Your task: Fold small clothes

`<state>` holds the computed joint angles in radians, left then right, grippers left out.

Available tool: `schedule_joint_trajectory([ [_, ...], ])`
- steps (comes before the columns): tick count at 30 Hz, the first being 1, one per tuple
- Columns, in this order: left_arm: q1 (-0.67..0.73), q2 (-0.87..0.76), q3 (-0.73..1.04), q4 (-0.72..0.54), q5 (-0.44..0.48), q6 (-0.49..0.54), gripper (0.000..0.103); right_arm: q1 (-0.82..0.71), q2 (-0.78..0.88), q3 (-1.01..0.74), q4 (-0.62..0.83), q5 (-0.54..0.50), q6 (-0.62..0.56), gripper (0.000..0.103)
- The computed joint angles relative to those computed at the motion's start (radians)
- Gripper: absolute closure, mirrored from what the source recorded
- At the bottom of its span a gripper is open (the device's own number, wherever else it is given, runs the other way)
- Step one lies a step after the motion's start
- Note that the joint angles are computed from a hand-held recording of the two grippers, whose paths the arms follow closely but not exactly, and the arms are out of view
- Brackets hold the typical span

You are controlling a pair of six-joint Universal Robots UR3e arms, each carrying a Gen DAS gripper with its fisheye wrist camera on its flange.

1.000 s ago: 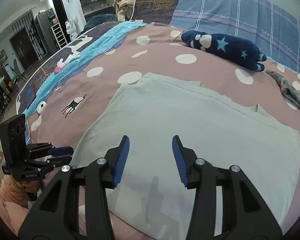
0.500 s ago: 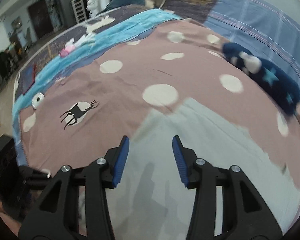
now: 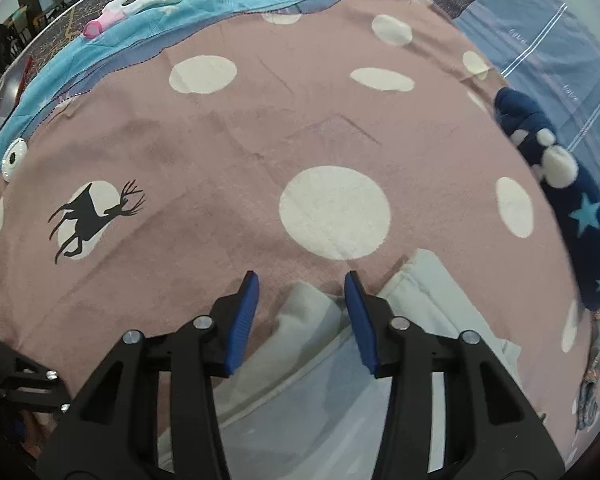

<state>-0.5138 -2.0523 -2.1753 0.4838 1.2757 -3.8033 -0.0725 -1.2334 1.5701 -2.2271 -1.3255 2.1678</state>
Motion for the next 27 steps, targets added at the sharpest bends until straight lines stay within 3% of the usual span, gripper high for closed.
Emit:
schedule_joint_trajectory([
  [2, 0.001, -0.006, 0.005, 0.000, 0.001, -0.009, 0.093, -0.003, 0.002, -0.006, -0.005, 0.007, 0.007, 0.100],
  [5, -0.062, 0.041, 0.012, -0.042, 0.114, 0.002, 0.096, -0.080, -0.045, -0.007, 0.020, 0.160, 0.030, 0.102],
  [8, -0.103, 0.084, 0.021, -0.127, 0.191, 0.018, 0.098, -0.101, -0.014, -0.055, 0.055, 0.199, 0.053, 0.102],
  [10, -0.103, 0.092, 0.013, -0.173, 0.194, 0.017, 0.102, -0.092, 0.035, -0.090, 0.075, 0.193, 0.064, 0.102],
  [12, -0.089, 0.092, -0.020, -0.140, 0.163, -0.002, 0.102, -0.094, 0.061, -0.092, 0.082, 0.215, 0.057, 0.102],
  [18, -0.082, 0.118, -0.099, -0.077, 0.161, -0.036, 0.103, -0.183, -0.008, -0.082, 0.146, 0.369, 0.039, 0.096],
  [20, -0.075, 0.136, -0.138, -0.051, 0.165, -0.045, 0.102, -0.215, -0.062, -0.057, 0.170, 0.389, -0.002, 0.093],
  [23, -0.071, 0.179, -0.177, -0.052, 0.192, -0.042, 0.101, -0.294, -0.194, 0.048, 0.238, 0.402, -0.154, 0.081],
  [27, -0.058, 0.214, -0.202, -0.057, 0.216, -0.032, 0.093, -0.403, -0.364, 0.214, 0.352, 0.387, -0.380, 0.080],
])
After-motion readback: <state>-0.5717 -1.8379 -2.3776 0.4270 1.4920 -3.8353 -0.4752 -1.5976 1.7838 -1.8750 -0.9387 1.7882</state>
